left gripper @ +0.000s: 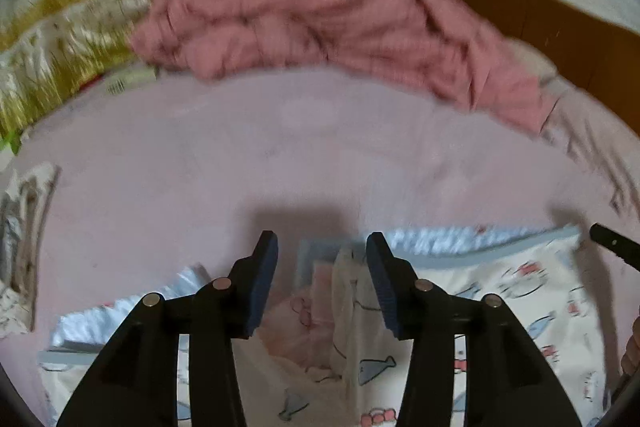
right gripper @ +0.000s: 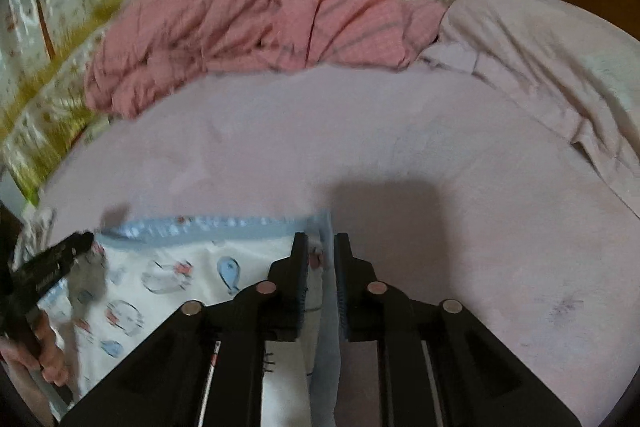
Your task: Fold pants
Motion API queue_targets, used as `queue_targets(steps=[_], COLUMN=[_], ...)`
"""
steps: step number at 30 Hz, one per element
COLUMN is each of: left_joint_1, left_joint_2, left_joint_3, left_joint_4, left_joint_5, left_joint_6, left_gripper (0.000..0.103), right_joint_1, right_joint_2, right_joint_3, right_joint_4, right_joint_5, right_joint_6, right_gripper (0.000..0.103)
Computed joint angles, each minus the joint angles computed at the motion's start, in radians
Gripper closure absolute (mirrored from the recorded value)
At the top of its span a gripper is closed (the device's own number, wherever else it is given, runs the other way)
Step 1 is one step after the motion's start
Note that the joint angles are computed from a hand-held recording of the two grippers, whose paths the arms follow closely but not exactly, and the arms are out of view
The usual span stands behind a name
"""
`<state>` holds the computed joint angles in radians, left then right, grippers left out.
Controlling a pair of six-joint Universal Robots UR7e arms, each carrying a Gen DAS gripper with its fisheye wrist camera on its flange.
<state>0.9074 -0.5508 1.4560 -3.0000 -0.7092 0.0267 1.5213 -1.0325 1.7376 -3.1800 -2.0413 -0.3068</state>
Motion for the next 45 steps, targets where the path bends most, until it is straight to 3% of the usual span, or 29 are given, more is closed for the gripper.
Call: queue_targets(steps=[4,8,14,16,21,24,27,29,33,35,37,40,45], left_joint_1=[-0.043,-0.125,-0.274,-0.324,-0.427,-0.442,-0.426,-0.414,-0.402,-0.394,-0.389,-0.420,-0.533], left_joint_2=[-0.069,-0.138,-0.329,-0.394,-0.590,-0.659,-0.680,-0.673,-0.618,-0.597,-0.589,-0.606,-0.698], left_joint_3=[0.096,0.226,0.478,0.542,0.682,0.724,0.760,0.791,0.848,0.871,0.890,0.945,1.042], left_joint_4=[-0.122,-0.294,-0.412,-0.374,-0.041,0.162,0.216,0.179,0.117,0.094,0.111,0.167,0.322], left_joint_5=[0.020,0.088,0.189,0.237,0.315,0.298,0.249,0.224,0.231,0.216,0.183,0.152,0.110], left_joint_6=[0.024,0.134,0.101,0.045,-0.255,-0.438,-0.550,-0.584,-0.607,-0.616,-0.658,-0.764,-0.994], left_gripper=[0.057,0.057,0.057,0.057,0.057,0.057,0.057,0.057,0.057,0.057,0.057,0.057,0.059], right_joint_1=[0.020,0.062,0.138,0.164,0.232,0.275,0.300,0.312,0.336,0.346,0.342,0.322,0.342], right_joint_2=[-0.027,-0.060,-0.149,-0.186,-0.280,-0.317,-0.342,-0.353,-0.317,-0.270,-0.247,-0.256,-0.271], right_joint_3=[0.020,0.057,0.154,0.194,0.304,0.380,0.454,0.502,0.562,0.578,0.596,0.628,0.697], right_joint_4=[-0.016,-0.065,-0.155,-0.184,-0.199,-0.192,-0.150,-0.148,-0.260,-0.350,-0.393,-0.395,-0.427], right_joint_5=[0.003,0.009,0.066,0.087,0.058,0.002,-0.035,-0.064,-0.179,-0.255,-0.286,-0.271,-0.279], right_joint_6=[-0.006,-0.050,-0.099,-0.118,-0.098,-0.093,-0.065,-0.045,-0.057,-0.073,-0.078,-0.080,-0.080], right_gripper=[0.089,0.089,0.089,0.089,0.089,0.089,0.089,0.089,0.089,0.089,0.089,0.089,0.089])
